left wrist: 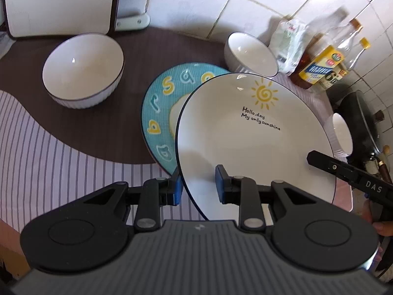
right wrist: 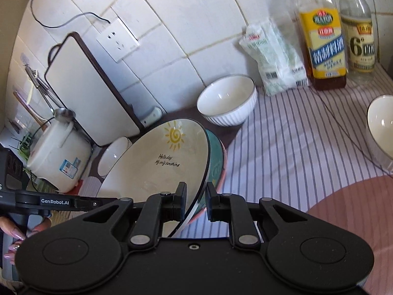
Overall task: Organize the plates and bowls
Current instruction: 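Lift the sun-print plate and carry it down onto the blue egg plate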
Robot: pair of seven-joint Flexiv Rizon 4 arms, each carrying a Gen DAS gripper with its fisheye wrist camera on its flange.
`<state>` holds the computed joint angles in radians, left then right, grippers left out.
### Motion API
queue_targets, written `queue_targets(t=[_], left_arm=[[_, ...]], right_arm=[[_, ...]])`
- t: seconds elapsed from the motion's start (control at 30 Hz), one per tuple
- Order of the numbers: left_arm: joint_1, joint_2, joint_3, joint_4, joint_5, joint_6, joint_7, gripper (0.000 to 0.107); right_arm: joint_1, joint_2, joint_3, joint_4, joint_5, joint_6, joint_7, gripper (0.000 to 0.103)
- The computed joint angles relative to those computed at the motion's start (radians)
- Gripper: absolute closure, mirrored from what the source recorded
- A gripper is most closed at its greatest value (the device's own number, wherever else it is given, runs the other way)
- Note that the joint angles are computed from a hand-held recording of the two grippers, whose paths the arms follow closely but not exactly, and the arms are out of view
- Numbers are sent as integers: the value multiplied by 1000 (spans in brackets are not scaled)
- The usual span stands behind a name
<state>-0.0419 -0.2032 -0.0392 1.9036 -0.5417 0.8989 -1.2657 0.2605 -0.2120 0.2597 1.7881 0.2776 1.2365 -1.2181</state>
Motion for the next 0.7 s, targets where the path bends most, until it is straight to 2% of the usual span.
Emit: queue_targets(t=[0.2,0.47,0.53,0.63,0.7], left_arm=[[2,-28,-1,-15,12,-4,-16,82],[7,-86,9,-86,90,-29,-99,82],[8,-99,21,-133,142,-87,-143,82],[9,-116,29,-178,191,-141,-196,82],[5,-131,37,-210,234,-176,-234,81]], right_arm=[[-3,-24,2,4,19,15,8,83],[9,-91,-14,-50,-74,-25,35,83],[7,-117,-11,-77,-81,-43,34,83],[-31,-153,32,-122,-3,-51,-1,83],[-13,-160,18,-119,-30,-46,3,83]])
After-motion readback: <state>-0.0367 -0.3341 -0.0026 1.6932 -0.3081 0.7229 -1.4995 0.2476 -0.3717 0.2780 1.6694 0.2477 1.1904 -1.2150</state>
